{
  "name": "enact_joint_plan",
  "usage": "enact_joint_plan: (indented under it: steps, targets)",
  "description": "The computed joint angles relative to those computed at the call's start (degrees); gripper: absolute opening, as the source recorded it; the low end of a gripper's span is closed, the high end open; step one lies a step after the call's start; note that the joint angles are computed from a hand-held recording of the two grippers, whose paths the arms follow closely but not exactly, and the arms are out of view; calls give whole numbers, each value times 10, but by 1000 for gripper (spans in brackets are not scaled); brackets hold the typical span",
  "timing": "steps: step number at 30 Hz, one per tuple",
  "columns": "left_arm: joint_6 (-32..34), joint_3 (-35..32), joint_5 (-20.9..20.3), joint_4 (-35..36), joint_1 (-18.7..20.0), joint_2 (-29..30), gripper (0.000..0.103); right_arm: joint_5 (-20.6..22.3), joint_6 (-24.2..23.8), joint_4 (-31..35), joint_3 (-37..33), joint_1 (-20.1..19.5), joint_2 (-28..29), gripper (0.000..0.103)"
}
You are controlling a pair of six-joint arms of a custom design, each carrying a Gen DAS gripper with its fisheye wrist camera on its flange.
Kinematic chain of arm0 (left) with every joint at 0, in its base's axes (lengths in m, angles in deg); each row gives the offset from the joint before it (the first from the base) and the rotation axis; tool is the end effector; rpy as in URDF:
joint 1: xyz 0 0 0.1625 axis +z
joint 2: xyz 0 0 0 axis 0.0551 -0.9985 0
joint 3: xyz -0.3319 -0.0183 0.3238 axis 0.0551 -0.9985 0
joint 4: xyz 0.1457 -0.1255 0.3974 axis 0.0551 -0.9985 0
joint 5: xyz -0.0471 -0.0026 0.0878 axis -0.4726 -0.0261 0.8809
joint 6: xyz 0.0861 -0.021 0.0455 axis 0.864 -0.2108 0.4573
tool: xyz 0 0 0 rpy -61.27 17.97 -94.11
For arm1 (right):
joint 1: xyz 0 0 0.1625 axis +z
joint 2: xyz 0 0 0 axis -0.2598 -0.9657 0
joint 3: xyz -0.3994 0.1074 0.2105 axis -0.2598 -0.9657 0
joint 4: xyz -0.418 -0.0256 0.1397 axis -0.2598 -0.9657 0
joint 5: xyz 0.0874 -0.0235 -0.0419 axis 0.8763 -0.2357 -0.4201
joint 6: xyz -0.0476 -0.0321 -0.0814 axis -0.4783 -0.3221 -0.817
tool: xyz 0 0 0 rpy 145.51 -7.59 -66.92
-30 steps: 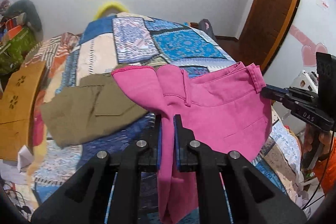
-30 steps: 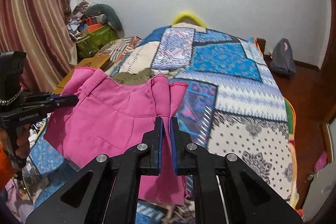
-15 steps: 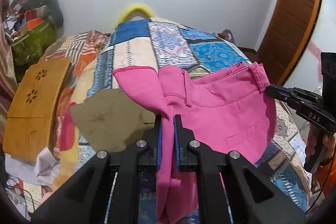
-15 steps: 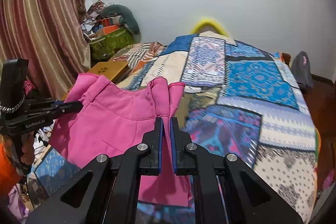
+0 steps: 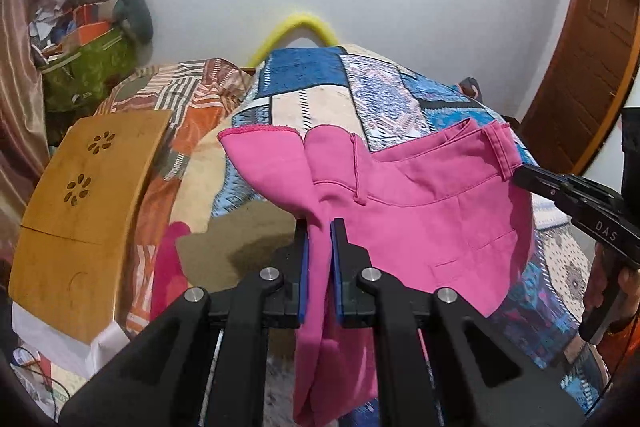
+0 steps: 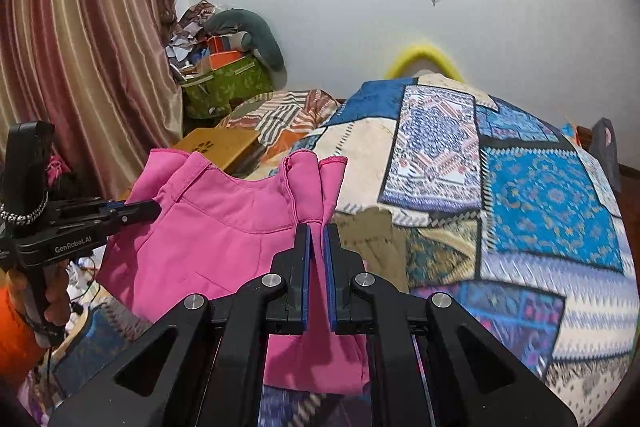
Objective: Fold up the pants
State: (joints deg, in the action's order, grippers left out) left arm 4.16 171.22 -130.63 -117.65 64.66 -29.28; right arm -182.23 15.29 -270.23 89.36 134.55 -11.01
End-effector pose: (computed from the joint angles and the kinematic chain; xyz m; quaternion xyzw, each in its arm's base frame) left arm -0.0565 -0.6408 0.3754 0.2104 0.8850 -0.3201 0.2648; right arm 0.4275 -0.5800 0.0767 0.2757 -0.8819 0.3327 0.1887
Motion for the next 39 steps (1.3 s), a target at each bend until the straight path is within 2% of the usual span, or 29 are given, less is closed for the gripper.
enact_joint_plan:
  steps: [6, 10, 14, 15, 17, 18, 20, 23, 26, 29, 31, 34, 39]
  targets:
    - [17, -38, 3, -7, 35, 45, 9, -8, 1, 32, -37, -14, 31, 6]
    - [-22, -73, -6, 66, 67, 72, 9, -16, 22, 75, -58, -29, 47, 6]
    - [-30, -86, 22, 92, 84, 91, 12, -42, 23, 113, -83, -37, 65, 6]
    - [-31, -87, 24, 94, 86, 92, 14, -42, 31, 128, -86, -40, 66, 6]
    - [-41, -89, 24, 98, 90, 90, 27, -43, 39, 144, -87, -43, 65, 6]
    - [-42, -88, 27, 98, 90, 87, 29, -42, 38, 140, -82, -43, 62, 6]
    - [-42, -85, 43, 94, 88, 81, 41, -34, 38, 134, -71, -43, 54, 6]
    - [-35, -73, 51, 67, 84, 68, 41, -6, 37, 128, -53, -43, 40, 6]
    - [-28, -61, 53, 71, 78, 56, 41, -1, 31, 164, -49, -38, 34, 6]
    - [-35, -45, 38, 99, 76, 44, 42, -9, 30, 211, -53, -38, 38, 6]
    - [-33, -31, 49, 100, 74, 43, 42, -28, 31, 229, -54, -38, 44, 6]
    - [-59, -26, 72, 124, 76, 49, 42, -30, 40, 238, -53, -43, 47, 6]
    - [-91, -14, 64, 132, 79, 29, 42, -27, 63, 245, -39, -37, 25, 7]
